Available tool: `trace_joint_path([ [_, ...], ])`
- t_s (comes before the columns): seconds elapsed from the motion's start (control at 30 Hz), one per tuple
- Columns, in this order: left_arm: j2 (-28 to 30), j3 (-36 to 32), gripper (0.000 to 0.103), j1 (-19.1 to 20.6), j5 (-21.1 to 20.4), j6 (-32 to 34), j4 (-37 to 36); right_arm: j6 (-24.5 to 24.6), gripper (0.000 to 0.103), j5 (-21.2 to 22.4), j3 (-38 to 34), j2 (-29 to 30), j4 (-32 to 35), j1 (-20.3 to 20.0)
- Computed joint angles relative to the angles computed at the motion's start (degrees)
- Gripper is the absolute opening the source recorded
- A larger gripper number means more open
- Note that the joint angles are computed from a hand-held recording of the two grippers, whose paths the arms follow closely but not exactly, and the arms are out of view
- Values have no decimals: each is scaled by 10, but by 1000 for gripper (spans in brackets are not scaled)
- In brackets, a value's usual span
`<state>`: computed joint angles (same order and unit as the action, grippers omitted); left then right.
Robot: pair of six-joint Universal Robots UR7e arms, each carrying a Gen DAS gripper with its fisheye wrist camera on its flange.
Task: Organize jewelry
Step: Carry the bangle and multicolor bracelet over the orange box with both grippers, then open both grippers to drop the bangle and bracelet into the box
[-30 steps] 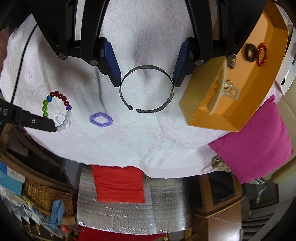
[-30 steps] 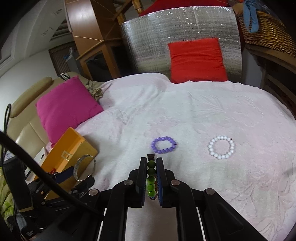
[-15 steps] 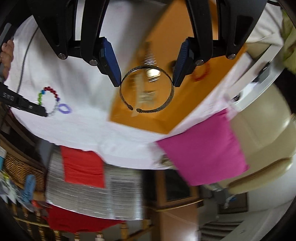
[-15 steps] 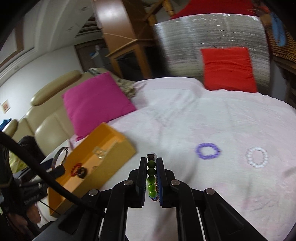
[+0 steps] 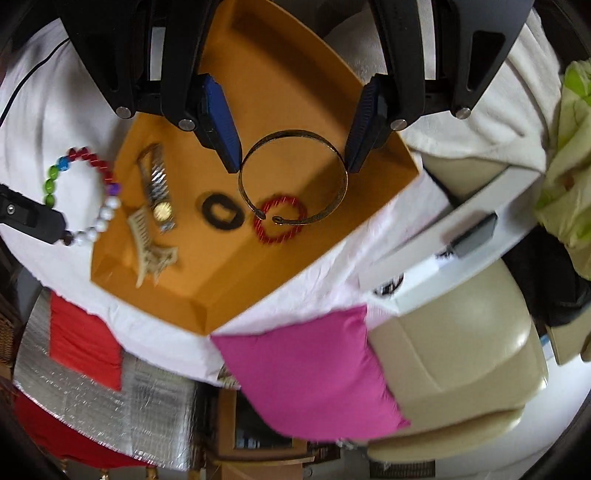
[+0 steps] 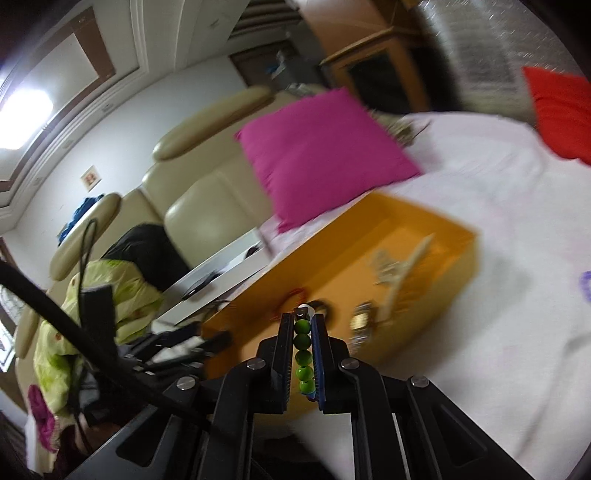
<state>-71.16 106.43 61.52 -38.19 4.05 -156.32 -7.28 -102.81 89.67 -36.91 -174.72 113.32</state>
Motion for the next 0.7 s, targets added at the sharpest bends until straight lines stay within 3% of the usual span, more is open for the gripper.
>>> trace_joint_path([
  [0.2,4,-8,59,22,-12,-36,42,17,11,-21,-87,69,105,10],
  [0.37,16,-20,59,30,-9,-48,70,21,11,-71,-139,110,158,16],
  [0.5,23,-24,60,34,-10,-52,82,29,12,-109,-162,125,185,16],
  [0.63,23,-25,60,33,-11,-54,88,51,13,-100,-162,118,196,8],
  [0.67,23,-26,60,31,-9,-54,89,55,19,-98,-161,115,194,7],
  [0.7,22,-25,60,29,-7,-54,89,59,32,-95,-155,109,187,5],
])
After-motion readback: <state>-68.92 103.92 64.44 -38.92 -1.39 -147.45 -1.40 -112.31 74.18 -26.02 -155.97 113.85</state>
